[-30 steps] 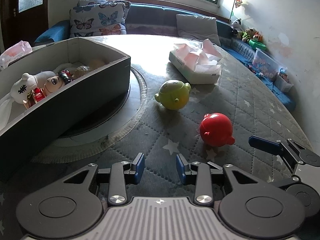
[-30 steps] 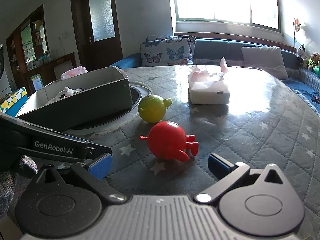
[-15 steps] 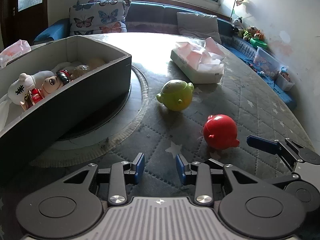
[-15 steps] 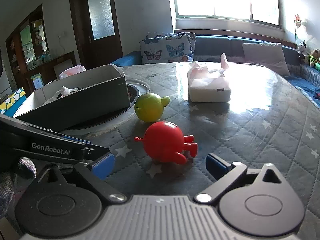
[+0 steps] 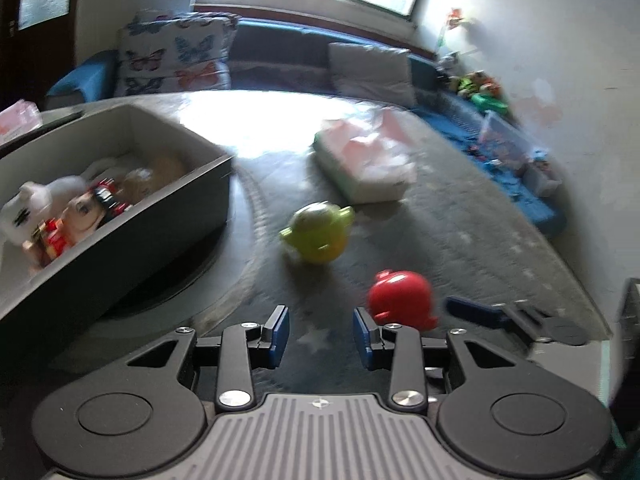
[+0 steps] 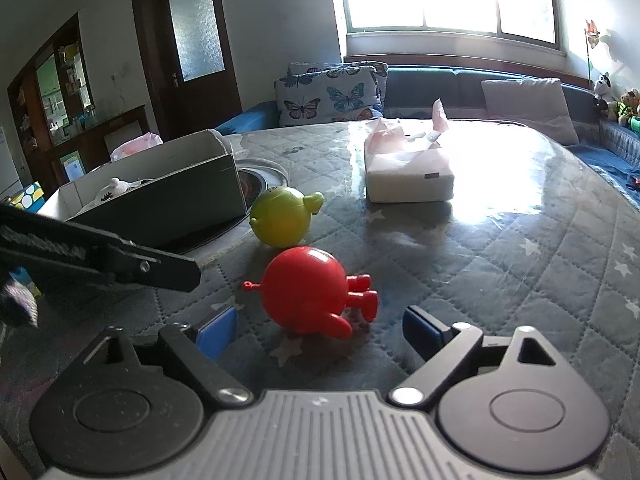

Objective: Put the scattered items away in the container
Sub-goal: 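Lower the left gripper onto the red round toy and close it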

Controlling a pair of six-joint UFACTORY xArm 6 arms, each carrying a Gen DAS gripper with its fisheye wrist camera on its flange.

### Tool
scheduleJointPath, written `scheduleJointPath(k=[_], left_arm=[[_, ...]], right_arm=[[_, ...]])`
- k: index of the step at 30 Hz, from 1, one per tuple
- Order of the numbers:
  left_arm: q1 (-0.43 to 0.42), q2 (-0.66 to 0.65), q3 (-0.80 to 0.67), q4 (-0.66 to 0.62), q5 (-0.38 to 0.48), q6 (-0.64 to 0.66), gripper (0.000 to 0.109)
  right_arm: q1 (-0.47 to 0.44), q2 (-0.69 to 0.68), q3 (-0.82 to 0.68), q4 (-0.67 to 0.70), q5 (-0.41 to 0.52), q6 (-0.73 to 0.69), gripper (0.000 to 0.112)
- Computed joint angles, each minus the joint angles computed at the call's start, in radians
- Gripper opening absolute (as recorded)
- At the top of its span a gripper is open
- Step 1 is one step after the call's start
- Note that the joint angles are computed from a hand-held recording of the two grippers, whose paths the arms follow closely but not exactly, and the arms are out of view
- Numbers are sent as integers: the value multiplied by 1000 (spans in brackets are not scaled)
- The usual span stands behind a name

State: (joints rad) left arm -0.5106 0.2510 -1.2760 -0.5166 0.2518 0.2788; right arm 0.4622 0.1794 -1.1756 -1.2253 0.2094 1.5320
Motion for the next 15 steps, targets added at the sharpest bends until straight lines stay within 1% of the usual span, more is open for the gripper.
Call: scheduleJointPath(k=[3,6,10,15], left_arm=[[-11,8,-31,-103,20,104,38],[-18,25,-64,-160,45,167,38],[-17,64,-123,-207,96,213,38],[-10,105,-187,-219,169,213,38]], right_arm=[[-10,10,-7,-3,-24,4,87],[-14,18,-15,-11,-29,11,87],[-24,26,-21,-22,-47,27,86],[-34,35,-25,-18,-71,24,82]])
